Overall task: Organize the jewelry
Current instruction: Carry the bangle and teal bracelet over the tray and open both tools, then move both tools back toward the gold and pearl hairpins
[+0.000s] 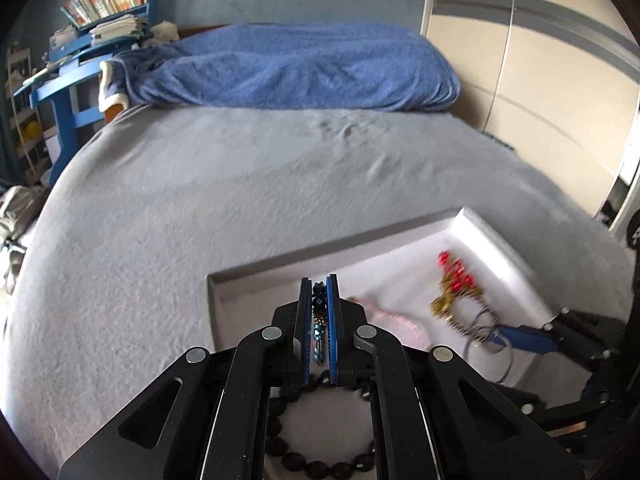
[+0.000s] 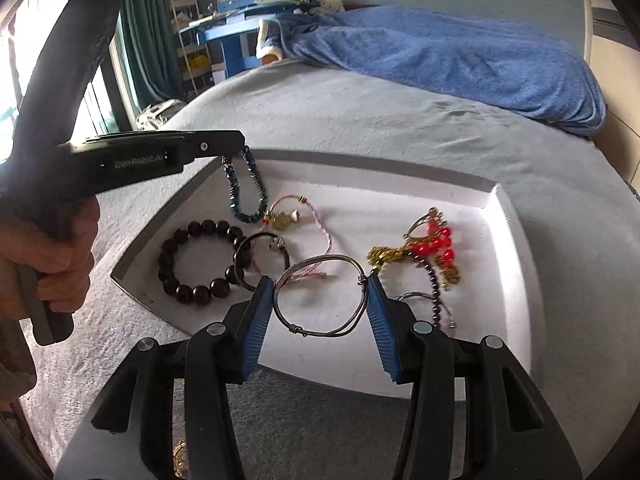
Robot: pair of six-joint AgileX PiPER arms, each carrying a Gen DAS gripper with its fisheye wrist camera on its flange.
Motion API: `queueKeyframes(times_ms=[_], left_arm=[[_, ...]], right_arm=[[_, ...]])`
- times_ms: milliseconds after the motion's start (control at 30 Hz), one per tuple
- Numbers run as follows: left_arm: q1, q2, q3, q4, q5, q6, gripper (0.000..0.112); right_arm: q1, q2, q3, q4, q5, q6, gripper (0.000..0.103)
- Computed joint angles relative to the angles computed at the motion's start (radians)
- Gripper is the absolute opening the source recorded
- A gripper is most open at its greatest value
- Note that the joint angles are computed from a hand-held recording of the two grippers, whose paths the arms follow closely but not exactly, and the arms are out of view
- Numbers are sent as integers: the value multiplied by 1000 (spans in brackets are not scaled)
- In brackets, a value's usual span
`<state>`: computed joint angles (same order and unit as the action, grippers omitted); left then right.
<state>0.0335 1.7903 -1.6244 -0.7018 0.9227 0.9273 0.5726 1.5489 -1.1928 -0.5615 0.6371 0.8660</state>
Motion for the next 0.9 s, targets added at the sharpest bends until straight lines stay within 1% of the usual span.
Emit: queueKeyframes(times_ms=[133, 233, 300, 367, 433, 500, 533, 600, 700, 900], left_arm=[[-14, -12, 48, 62, -71, 4, 8], [-13, -9, 51, 88, -84, -9, 9], [-8, -10, 52, 87, -85, -15, 24], [-3, -19, 63, 76, -90, -9, 32], [2, -29, 70, 66, -84, 3, 35], [13, -46, 83, 47, -74, 13, 46], [22, -60, 98, 26, -71, 27, 49], [39, -93, 132, -7, -70, 55, 61], [68, -157, 204, -57, -74, 107, 70], [129, -281, 339, -122, -45, 184, 77]], right_arm=[[-2, 28, -18, 19, 15, -18, 47], [-5, 40, -25, 29, 19, -23, 47], [-3, 45, -29, 30, 25, -22, 47], [-3, 45, -29, 36, 25, -23, 48], [5, 37, -21, 19, 27, -5, 49], [14, 24, -13, -2, 32, 14, 54], [19, 10, -1, -18, 28, 34, 56], [32, -33, 39, -62, 22, 91, 58], [53, -95, 96, -121, 26, 167, 62], [77, -230, 209, -183, 52, 275, 65]])
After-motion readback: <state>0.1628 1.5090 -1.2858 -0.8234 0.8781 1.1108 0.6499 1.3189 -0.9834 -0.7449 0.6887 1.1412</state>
